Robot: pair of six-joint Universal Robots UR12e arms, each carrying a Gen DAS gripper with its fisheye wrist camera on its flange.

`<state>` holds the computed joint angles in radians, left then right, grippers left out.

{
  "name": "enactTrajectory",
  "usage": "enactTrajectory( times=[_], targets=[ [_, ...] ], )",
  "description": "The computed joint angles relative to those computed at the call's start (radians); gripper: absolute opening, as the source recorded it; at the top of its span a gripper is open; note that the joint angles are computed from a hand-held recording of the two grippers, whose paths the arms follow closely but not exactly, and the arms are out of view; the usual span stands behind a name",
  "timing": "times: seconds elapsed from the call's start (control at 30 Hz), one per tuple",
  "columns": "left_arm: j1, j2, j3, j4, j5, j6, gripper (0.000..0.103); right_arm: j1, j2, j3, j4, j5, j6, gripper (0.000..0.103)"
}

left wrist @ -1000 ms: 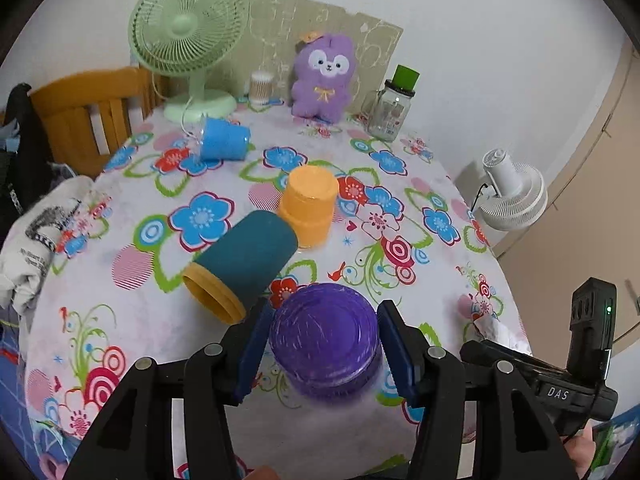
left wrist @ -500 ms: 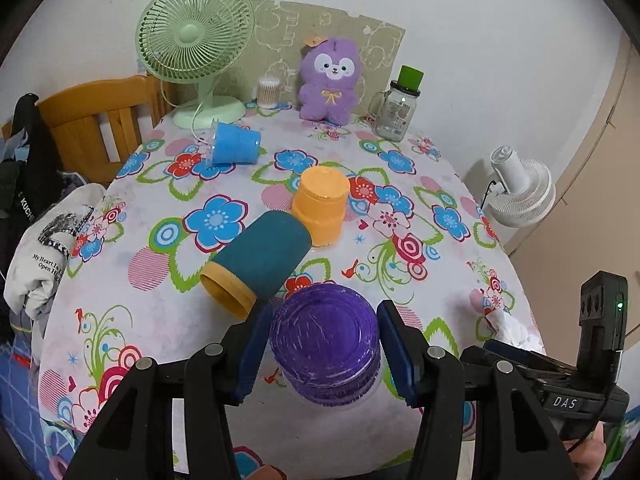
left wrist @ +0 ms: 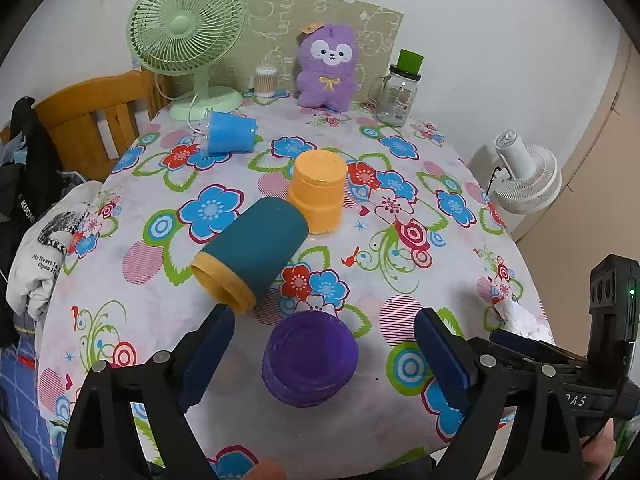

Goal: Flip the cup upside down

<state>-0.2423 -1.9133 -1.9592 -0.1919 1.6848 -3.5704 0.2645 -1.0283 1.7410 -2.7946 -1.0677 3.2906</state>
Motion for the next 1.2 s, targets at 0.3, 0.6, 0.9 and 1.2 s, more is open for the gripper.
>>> enactTrajectory(
  times=[0.3, 0.6, 0.9, 1.2],
  targets=[
    [0.007, 0.018, -0.025, 0.045, 0.011, -0.016, 0.097, 0.019, -0.011, -0.006, -0.026, -0.030, -0.015, 0.098],
    [0.016, 0.039, -0.052, 0.082, 0.021, -0.021, 0.098, 0.050, -0.022, -0.022, -0.042, -0.054, -0.056, 0.098],
    [0.024, 0.059, -0.079, 0.116, 0.030, -0.032, 0.099, 0.070, -0.032, -0.034, -0.060, -0.065, -0.080, 0.098],
    [0.030, 0.078, -0.101, 0.148, 0.044, -0.041, 0.099, 0.088, -0.040, -0.043, -0.082, -0.074, -0.104, 0.098]
  ],
)
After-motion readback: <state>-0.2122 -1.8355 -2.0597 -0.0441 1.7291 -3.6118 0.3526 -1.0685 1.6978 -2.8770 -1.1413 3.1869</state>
